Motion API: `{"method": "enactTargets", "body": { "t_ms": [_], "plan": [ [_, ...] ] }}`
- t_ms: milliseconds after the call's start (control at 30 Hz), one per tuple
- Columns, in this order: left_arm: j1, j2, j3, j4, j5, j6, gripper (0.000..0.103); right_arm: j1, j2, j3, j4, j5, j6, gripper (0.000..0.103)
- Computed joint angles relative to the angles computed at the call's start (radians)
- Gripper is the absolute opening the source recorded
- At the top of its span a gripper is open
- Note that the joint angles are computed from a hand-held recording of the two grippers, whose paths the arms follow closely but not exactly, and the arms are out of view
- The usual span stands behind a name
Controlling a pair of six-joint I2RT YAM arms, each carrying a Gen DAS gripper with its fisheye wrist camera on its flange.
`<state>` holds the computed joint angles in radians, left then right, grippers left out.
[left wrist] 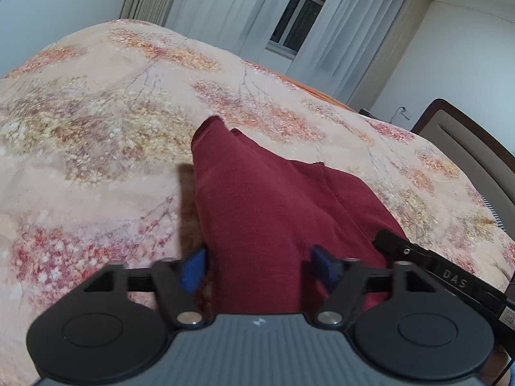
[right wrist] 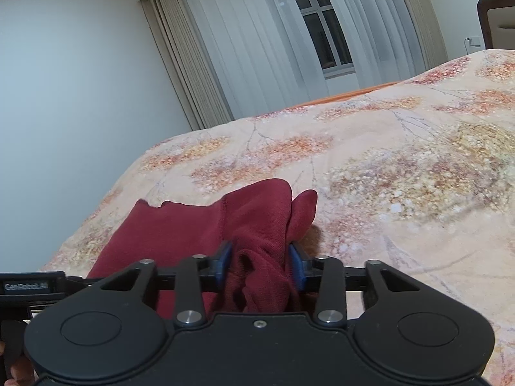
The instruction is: Fold small clothes
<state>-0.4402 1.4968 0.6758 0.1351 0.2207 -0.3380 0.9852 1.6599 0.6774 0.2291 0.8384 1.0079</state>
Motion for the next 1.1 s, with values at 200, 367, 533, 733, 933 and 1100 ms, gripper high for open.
{"method": "enactTargets", "body": {
  "t_ms": [200, 367, 533, 733, 933, 1100],
  "plan": [
    [0.025, -0.029, -0.028, 0.001, -0.019, -0.037, 0.096, 0.032, -0.002, 0.013, -0.072, 0.058, 0.013, 0.082],
    [0.017, -0.122, -0.084, 0.010, -0.083, -0.046, 0.102, 0.080, -0.025, 0.010, -0.126, 0.139, 0.040, 0.097],
    [-0.032, -0.255, -0.145, -0.001, -0.175, -0.052, 0.102, 0.151, -0.059, 0.009, -0.173, 0.235, 0.050, 0.102],
    [-0.125, -0.429, -0.209, -0.050, -0.300, -0.053, 0.102, 0.252, -0.095, 0.039, -0.318, 0.350, 0.122, 0.102],
    [-0.235, -0.615, -0.274, -0.126, -0.438, -0.070, 0.103, 0.373, -0.076, 0.138, -0.653, 0.459, 0.372, 0.102],
    [-0.357, -0.782, -0.326, -0.219, -0.581, -0.076, 0.103, 0.484, 0.053, 0.308, -1.133, 0.533, 0.784, 0.102]
  ]
}}
